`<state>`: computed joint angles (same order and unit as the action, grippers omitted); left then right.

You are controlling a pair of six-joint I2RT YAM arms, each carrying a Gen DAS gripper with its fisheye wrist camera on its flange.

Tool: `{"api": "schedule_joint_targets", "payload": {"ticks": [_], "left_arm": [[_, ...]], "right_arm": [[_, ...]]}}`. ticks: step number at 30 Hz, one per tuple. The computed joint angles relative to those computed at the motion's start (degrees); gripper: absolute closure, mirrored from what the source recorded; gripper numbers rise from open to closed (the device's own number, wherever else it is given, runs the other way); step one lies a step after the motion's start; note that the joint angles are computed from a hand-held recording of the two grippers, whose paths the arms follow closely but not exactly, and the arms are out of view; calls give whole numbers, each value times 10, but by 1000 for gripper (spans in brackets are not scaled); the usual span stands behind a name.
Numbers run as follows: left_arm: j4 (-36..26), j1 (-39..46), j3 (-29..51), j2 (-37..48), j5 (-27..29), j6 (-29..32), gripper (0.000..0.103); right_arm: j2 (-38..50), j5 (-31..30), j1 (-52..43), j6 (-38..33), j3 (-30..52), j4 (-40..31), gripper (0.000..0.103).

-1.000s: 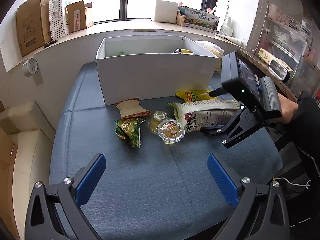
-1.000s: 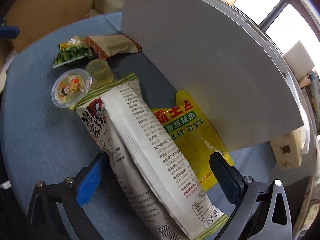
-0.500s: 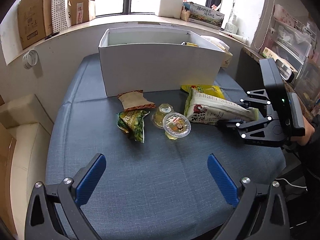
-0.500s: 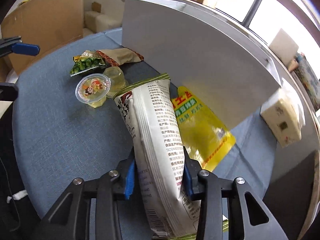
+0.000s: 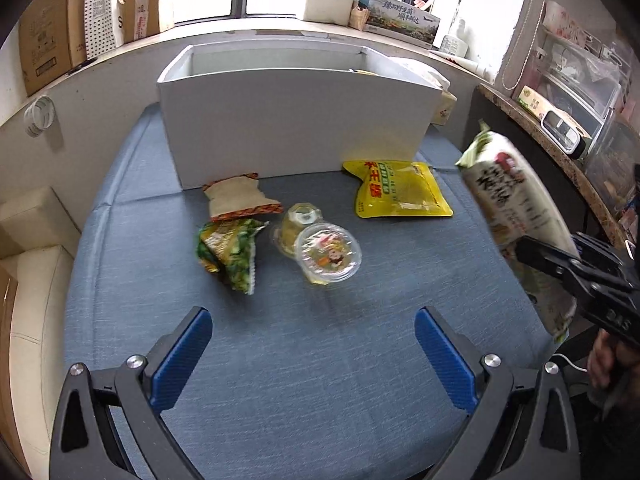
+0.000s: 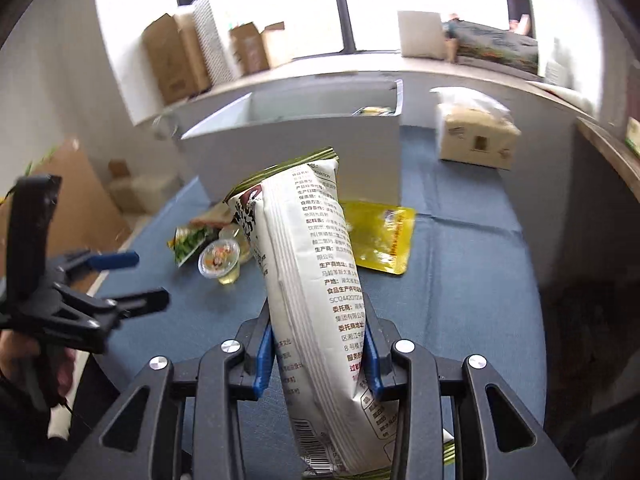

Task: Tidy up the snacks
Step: 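Carry the white bag toward the box with right tool while left grasps jelly cup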

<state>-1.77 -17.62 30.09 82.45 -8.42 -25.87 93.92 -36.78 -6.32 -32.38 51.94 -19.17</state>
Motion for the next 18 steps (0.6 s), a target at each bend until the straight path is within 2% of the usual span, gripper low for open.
{"api": "schedule_joint_targets", "payload": {"ticks": [3, 8, 11, 15, 18], "left_arm": [[10, -15, 36, 47, -9, 0, 0], [33, -25, 93, 131, -24, -2, 0], [23, -22, 133, 179, -35, -18, 0], [27, -17, 165, 226, -38, -11, 1], [16, -14, 187, 256, -54, -15, 32]], "right_arm": [[-23, -14, -11, 42, -24, 20, 64], [-28, -19, -26, 23, -22, -5, 64], [-19, -21, -34, 26, -20, -5, 64], [-18, -25, -38, 29, -23, -2, 64], [-8, -23, -34, 27, -18, -4, 64]]}}
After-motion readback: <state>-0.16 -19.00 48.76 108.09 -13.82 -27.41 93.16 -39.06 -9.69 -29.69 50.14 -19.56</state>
